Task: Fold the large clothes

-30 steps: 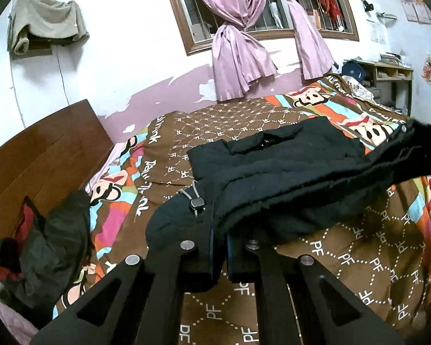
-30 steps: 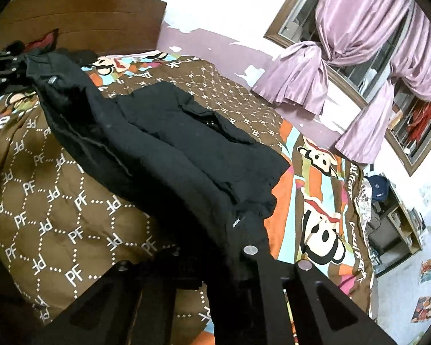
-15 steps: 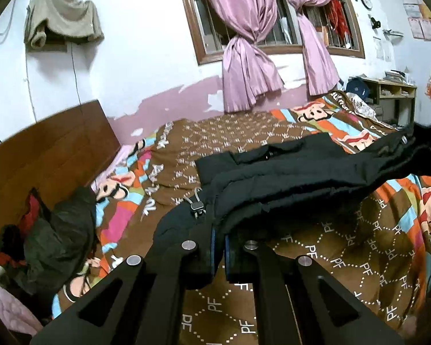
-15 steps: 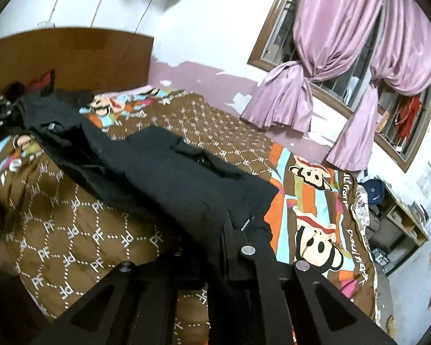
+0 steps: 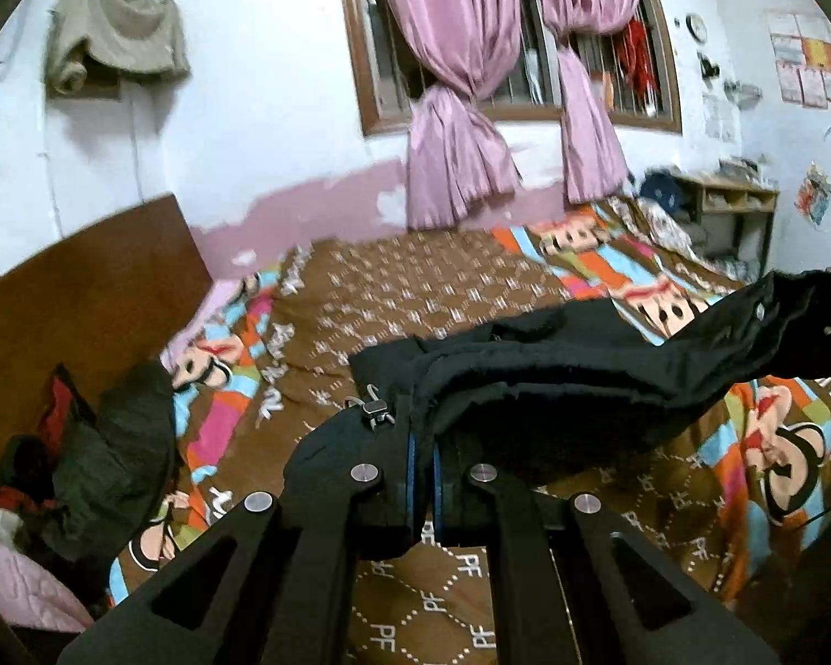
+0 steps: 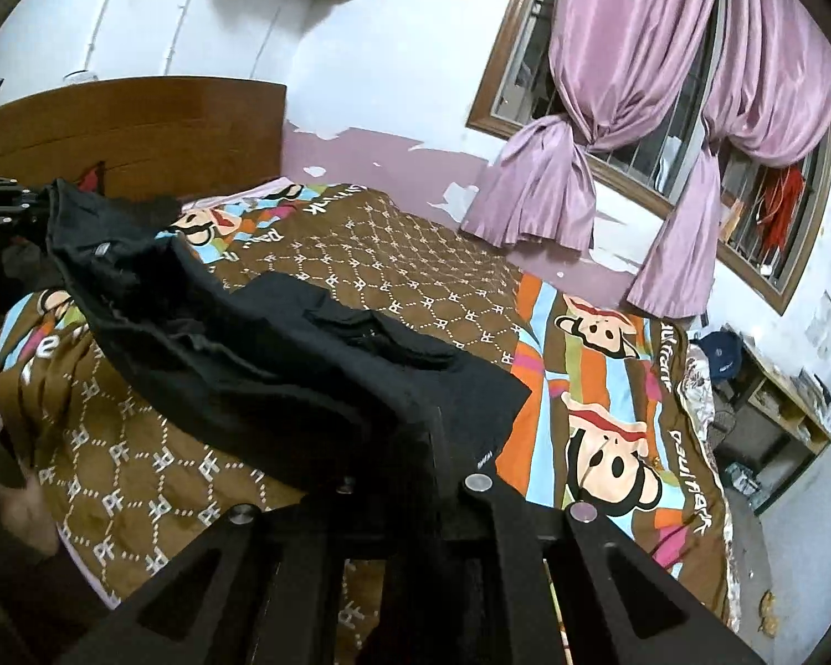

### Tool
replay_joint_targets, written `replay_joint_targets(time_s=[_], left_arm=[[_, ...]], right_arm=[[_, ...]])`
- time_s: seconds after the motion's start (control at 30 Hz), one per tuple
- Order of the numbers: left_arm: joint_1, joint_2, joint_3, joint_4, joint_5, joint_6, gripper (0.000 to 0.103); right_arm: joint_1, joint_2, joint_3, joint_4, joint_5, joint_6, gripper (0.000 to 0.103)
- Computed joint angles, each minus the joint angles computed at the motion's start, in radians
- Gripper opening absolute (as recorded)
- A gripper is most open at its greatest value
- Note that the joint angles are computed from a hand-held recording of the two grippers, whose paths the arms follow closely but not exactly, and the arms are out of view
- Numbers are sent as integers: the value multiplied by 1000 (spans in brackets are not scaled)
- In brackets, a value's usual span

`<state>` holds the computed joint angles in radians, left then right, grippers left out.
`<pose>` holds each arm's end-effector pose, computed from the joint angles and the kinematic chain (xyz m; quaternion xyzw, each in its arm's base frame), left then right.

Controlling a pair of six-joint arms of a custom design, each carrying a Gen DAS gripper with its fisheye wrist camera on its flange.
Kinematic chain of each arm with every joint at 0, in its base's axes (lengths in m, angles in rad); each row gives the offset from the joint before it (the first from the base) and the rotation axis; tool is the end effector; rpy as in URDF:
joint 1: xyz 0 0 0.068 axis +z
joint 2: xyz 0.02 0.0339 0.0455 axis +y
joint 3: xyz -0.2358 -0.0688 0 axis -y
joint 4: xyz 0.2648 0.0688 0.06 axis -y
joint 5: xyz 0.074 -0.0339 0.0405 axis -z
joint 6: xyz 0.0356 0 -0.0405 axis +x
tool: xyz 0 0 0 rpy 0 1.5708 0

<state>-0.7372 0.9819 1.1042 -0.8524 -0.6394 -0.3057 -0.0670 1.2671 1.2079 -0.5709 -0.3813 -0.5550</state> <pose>0.1779 -0.1328 0.3330 0.0603 0.8741 0.0558 0.4788 0.3041 -0.0071 0.3197 -0.2948 0.8286 0.0246 0.4753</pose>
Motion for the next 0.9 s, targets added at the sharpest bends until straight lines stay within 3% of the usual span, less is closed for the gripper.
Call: replay_joint_targets(time_s=[0.17, 0.4, 0.5, 0.67, 0.9], left_arm=[[146, 158, 122, 33, 122, 108, 3], [352, 304, 161, 282, 278, 207, 3], [397, 389, 148, 474, 290, 290, 3], [480, 562, 223, 619, 368, 307, 3], [547, 782, 376, 680, 397, 303, 3]], right_arm=[[73, 160, 140, 87, 88, -19, 7], [124, 454, 389, 176, 169, 41, 7], [139, 582, 507, 183, 204, 70, 7], [140, 817, 795, 96, 173, 163, 8], [157, 1175, 1269, -63, 173, 270, 8]])
